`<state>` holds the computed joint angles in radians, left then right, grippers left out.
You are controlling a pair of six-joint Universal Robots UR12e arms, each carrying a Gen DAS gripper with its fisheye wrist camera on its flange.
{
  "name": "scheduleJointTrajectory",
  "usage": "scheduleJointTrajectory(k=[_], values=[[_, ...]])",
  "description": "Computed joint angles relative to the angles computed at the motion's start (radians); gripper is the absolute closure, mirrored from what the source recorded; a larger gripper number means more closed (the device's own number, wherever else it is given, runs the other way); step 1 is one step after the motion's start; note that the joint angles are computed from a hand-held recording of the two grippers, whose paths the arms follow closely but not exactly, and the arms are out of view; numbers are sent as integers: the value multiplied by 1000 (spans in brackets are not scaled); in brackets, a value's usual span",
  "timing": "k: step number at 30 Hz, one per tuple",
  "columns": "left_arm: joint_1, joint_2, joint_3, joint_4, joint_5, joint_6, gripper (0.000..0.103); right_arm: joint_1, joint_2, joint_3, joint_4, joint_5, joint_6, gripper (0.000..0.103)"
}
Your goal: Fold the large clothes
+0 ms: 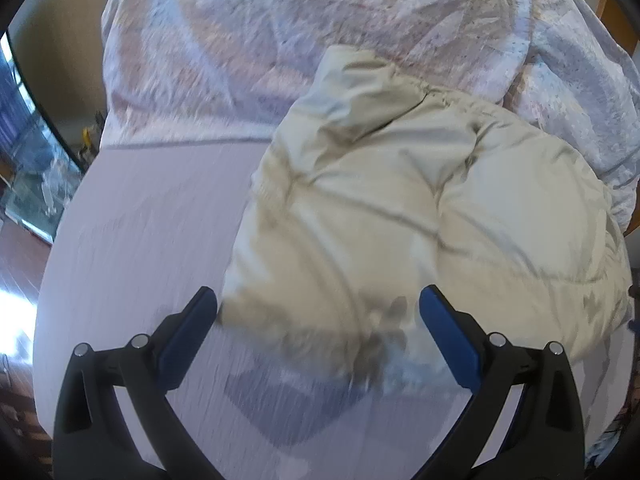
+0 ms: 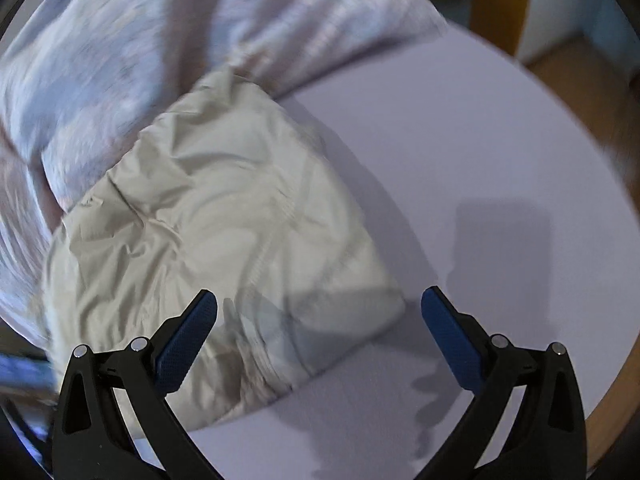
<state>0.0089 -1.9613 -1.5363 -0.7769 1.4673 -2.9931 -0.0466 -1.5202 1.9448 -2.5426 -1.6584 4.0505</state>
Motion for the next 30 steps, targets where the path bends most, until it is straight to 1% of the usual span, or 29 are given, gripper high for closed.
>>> scheduleJointTrajectory(k=[2,5,9,11,13,15,16,17,19,21,24,26,28,29,30], values=[[7,16,-23,-12,0,-2,2,-15,-4,20,-27,58,25,1],[13,33,-50,-25,-14,-14,2,-43,0,61,-134,176,72,1],[18,26,-46,-62,-46,-54,2,-53,21,79,-219,240,112,1],[19,19,-42,-75,-54,-73,2,-55,36,80,-238,260,140,1],[21,13,-38,-81,-73,-86,2,-54,53,84,-272,285,171,11],[24,4,-28,-87,-95,-100,2,-49,63,92,-303,288,206,21],[24,1,-28,-87,-102,-108,2,-45,67,93,-320,275,214,22],[25,-3,-23,-90,-113,-119,2,-42,69,94,-328,268,218,29],[25,-10,-16,-89,-125,-135,3,-26,70,97,-341,242,232,37],[24,-18,-13,-76,-130,-145,3,-25,67,103,-356,238,245,46],[28,-27,-13,-50,-147,-181,3,-27,59,121,-384,248,271,46],[34,-34,-11,-37,-164,-212,3,-26,64,124,-392,249,291,43],[39,-38,-10,-26,-177,-240,3,-29,64,131,-397,256,326,32],[40,-41,-8,-17,-178,-253,3,-24,65,132,-415,249,348,25],[41,-45,-6,-7,-181,-264,6,-20,63,134,-422,234,361,23]])
